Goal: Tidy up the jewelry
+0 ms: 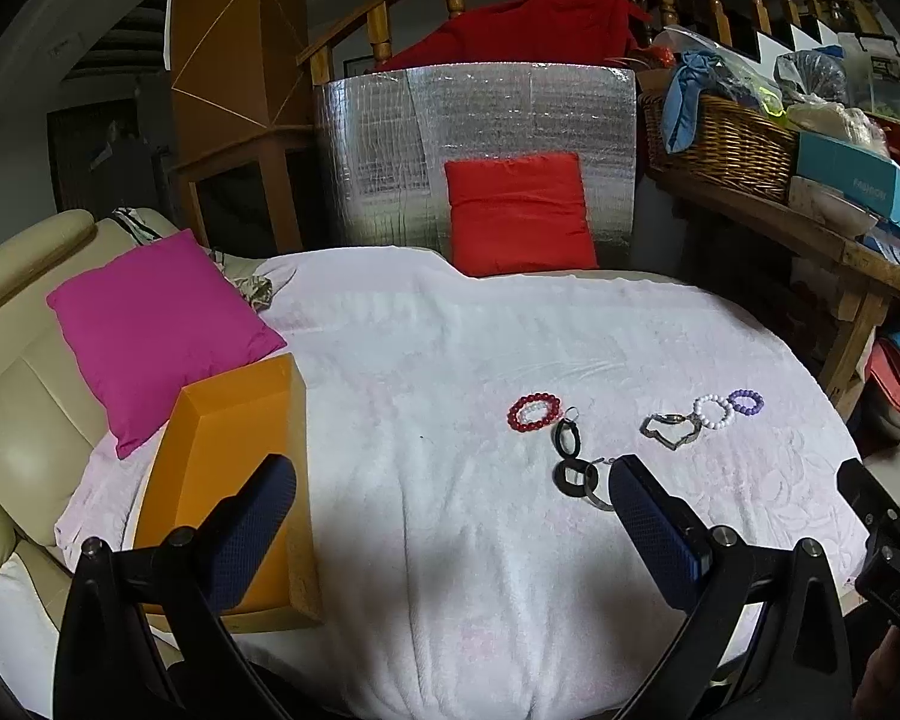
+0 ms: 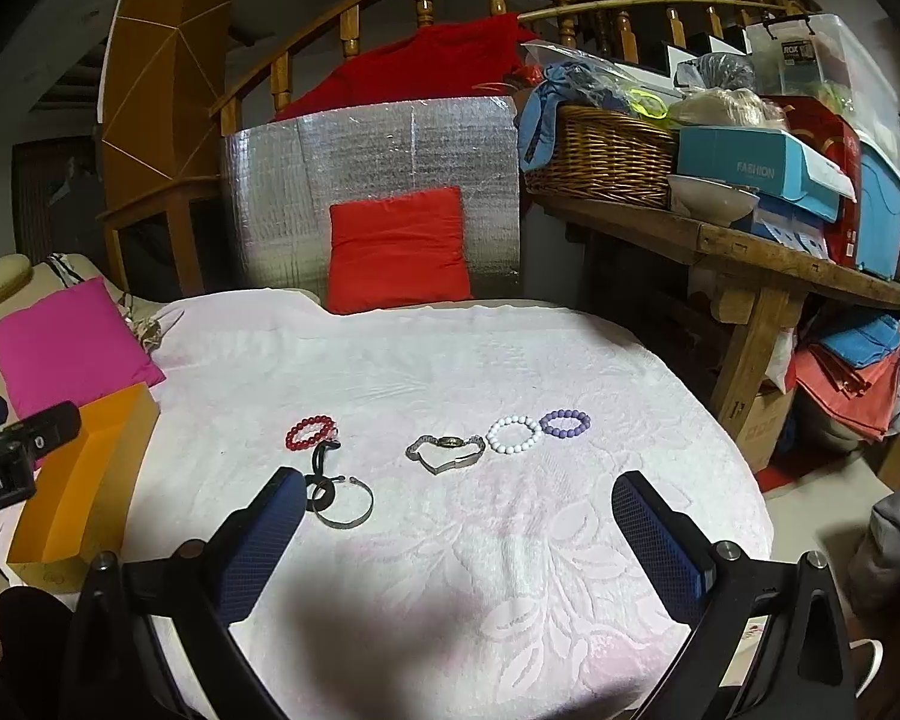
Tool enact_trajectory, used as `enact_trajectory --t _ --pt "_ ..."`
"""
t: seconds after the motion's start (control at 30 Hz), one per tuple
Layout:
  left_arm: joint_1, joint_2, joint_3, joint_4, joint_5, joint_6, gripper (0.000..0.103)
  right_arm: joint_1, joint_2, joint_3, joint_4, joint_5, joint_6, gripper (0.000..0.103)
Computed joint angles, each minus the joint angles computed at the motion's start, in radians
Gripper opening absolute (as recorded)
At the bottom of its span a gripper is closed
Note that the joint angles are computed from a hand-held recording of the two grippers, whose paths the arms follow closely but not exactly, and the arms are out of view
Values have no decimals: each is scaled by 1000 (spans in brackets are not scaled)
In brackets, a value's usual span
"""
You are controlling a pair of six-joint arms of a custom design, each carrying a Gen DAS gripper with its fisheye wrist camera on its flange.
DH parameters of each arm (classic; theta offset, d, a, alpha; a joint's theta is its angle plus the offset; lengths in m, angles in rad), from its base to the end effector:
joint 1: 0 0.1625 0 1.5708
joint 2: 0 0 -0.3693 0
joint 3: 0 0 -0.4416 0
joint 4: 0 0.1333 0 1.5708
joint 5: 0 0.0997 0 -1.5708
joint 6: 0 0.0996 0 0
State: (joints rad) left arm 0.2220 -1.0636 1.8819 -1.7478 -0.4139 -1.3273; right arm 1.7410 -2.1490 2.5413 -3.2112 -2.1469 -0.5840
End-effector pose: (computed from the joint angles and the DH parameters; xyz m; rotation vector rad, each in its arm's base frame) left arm -0.4745 -0.3372 0.0712 0.4626 2.0277 -1.1357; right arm 0.1316 -0.2991 0.3710 0.3439 -2.0413 1.3034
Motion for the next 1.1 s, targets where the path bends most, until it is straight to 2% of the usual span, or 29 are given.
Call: enact_trajectory --t 0.3,0.43,0.57,0.63,0.7,0.77,0.87,0.97,1.03,1.1 --pt "56 52 -15 -101 25 100 103 -56 87 -48 -44 28 -20 103" --pt "101 79 -5 -247 25 217 103 -110 127 -76 -48 73 -23 103" --pt "177 125 -3 -482 -11 421 103 -188 154 -117 -11 136 -34 103" --pt "227 150 -13 -621 -78 555 103 -237 168 -149 28 176 -31 103" --pt "268 176 -37 -661 -129 610 103 -277 181 -191 106 203 -5 103" --pt "306 202 -55 -733 -194 686 103 -332 182 -233 207 271 51 103" --pt "336 228 -81 -760 -263 728 103 -389 219 -306 339 348 124 103" --pt "352 268 -126 -772 -309 798 103 -411 271 -358 424 399 176 101" --pt "361 293 -153 -775 -339 830 103 -410 313 -395 498 430 210 94" --pt "375 309 -176 -761 -379 849 103 -395 363 -426 523 410 226 87"
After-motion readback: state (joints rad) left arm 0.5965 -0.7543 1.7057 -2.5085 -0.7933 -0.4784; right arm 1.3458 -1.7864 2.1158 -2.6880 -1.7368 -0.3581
